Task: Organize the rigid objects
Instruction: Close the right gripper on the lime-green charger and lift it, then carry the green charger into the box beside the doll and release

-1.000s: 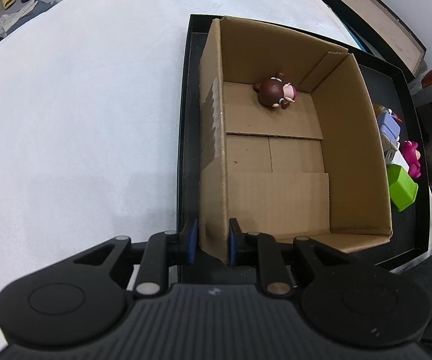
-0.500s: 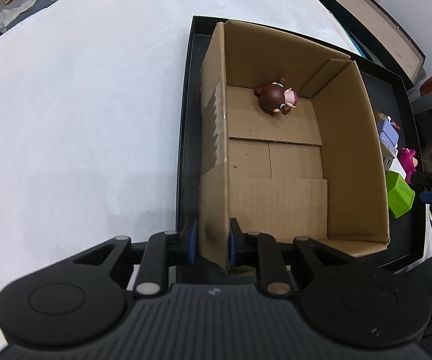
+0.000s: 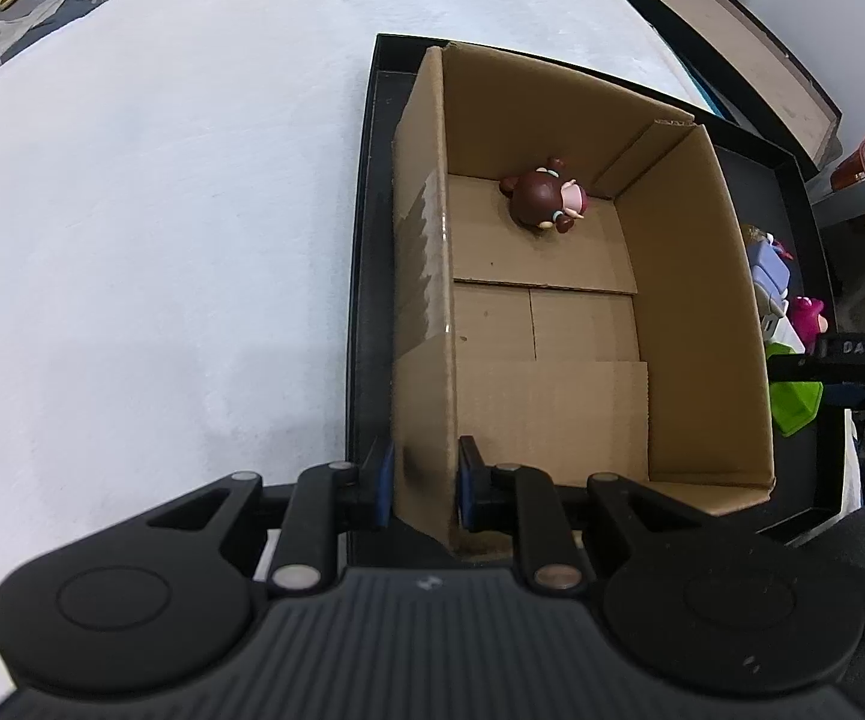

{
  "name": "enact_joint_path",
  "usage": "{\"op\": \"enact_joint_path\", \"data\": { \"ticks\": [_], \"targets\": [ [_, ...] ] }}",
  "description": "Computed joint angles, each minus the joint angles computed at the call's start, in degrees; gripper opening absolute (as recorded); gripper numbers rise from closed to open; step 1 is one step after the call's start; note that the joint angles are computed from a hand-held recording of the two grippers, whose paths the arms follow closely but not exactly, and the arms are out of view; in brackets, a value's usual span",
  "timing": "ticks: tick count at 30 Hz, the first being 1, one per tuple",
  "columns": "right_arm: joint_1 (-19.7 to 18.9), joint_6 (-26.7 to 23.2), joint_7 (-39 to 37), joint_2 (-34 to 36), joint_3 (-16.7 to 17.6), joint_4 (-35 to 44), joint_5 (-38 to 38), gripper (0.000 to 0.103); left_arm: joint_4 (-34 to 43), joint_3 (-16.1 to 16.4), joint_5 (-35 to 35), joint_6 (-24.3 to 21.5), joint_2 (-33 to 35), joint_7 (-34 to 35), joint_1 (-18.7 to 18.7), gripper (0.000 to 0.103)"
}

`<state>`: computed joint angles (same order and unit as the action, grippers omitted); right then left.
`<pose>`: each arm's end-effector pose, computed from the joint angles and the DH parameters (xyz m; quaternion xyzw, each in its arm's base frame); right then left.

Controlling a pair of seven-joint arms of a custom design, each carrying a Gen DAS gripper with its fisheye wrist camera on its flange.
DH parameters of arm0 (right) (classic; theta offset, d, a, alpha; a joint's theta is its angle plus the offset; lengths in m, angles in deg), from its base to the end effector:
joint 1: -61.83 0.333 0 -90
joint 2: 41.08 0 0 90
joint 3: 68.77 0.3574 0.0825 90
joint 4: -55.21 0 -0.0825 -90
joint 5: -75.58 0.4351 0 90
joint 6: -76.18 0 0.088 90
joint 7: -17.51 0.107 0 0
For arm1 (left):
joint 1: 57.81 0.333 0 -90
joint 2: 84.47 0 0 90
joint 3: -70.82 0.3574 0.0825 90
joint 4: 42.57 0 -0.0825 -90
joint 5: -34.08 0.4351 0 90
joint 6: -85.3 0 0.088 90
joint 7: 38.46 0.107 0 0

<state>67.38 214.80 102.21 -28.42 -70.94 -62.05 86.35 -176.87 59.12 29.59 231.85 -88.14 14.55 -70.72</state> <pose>0.6475 0.0399 0.3554 -0.7111 0.6961 -0.0106 0.0981 0.5070 -0.2316 0.3947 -0.7893 0.5980 -0.1385 0.0150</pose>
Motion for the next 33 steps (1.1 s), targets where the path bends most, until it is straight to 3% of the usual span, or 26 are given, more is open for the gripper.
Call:
{"op": "enact_joint_path", "data": {
  "ticks": [17, 26, 33],
  "targets": [
    [-0.7, 1.2, -4.5, -4.7, 0.7, -2.7, 4.9, 0.057, -0.4, -0.1, 0.2, 1.1, -0.4, 0.2, -0.3, 0.019],
    [0.1, 4.0, -6.6, -7.9, 1.2, -4.3, 5.3, 0.057, -1.4, -0.1, 1.1, 2.4, -1.3, -0.6, -0.5, 0.019],
    [1.0, 3.6, -9.7, -9.5, 2.0, -3.7, 9.2, 0.057, -2.1, 0.1, 0.9, 3.5, -1.7, -0.1, -0.6, 0.015]
  ]
}}
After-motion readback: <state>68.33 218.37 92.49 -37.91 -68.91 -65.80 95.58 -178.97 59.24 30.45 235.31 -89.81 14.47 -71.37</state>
